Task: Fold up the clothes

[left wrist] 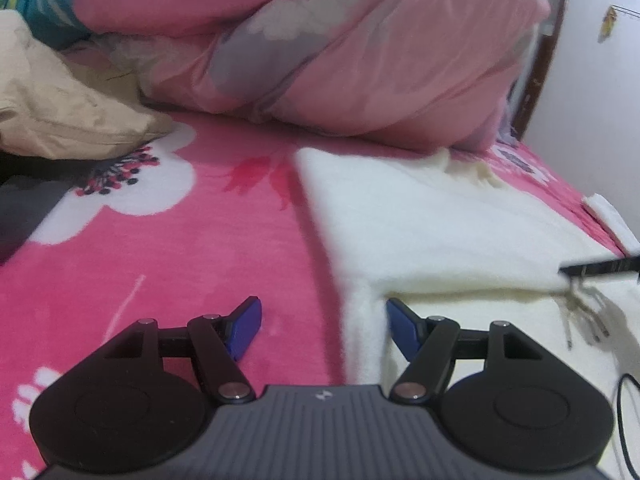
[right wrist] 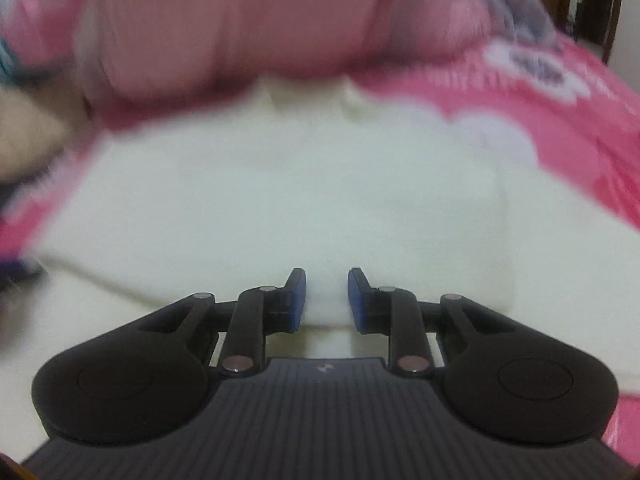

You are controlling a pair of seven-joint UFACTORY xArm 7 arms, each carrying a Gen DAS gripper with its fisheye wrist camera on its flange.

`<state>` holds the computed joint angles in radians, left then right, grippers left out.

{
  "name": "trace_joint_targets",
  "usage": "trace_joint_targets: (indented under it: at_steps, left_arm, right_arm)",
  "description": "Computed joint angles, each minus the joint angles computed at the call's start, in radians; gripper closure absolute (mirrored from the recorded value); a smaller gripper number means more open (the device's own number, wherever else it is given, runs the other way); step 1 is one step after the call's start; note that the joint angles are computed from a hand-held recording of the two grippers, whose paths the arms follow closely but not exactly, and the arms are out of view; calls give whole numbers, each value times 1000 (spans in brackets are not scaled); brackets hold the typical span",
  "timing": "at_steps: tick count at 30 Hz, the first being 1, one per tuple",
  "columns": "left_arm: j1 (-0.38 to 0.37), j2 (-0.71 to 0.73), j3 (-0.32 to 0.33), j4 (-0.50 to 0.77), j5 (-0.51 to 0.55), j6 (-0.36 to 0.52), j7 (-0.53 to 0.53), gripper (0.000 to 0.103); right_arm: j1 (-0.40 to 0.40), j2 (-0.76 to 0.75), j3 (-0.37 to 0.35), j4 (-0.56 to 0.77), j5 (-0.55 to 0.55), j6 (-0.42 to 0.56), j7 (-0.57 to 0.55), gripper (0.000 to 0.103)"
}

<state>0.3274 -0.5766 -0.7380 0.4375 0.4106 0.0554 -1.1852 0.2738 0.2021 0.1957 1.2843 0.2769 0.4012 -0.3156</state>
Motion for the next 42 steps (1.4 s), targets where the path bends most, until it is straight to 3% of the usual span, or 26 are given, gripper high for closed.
trace_joint_targets:
  at_steps: [2,5,11,17,23,27,31,33,39,42]
  left_arm:
    - [-4,-7,5,-2,-6,7,-8,33]
    - [-17,-11,18,-3,-11,21,-19,33]
    - [-111,-10,121,-32,-32,-26,25,34]
    - [10,-69,11,-48,-95,-127,4,31]
    - [128,42,-82,20,-113,-74,23,30]
    - [158,13,-123,22,-85,-57,16,30]
    - [184,-6,-155,19,-66,-59,-3,30]
    - [186,-9,-157,17,-64,-60,-7,29]
    - [203,-29,-182,22,-50,-45,-19,29]
    - [202,-32,-182,19,-46,-47,-24,29]
  right_arm:
    - [-12,1,9,-1,33,-7,-26,81]
    - [6,2,-4,5,-7,7,9,81]
    - [4,-1,2,-8,-11,-9,7,81]
    - [-2,-7,6,-16,16,-13,-11,81]
    - [-11,-15,18,-47,61,-57,-62,81]
    - [-9,-15,15,-42,62,-52,-65,81]
    - [56,-22,-35,-6,-134,-21,80,80]
    - [59,-38,-3,-5,-131,-58,33,80]
    - [83,34,132,120,107,6,-258,84]
    - [135,113,118,179,68,39,-269,85]
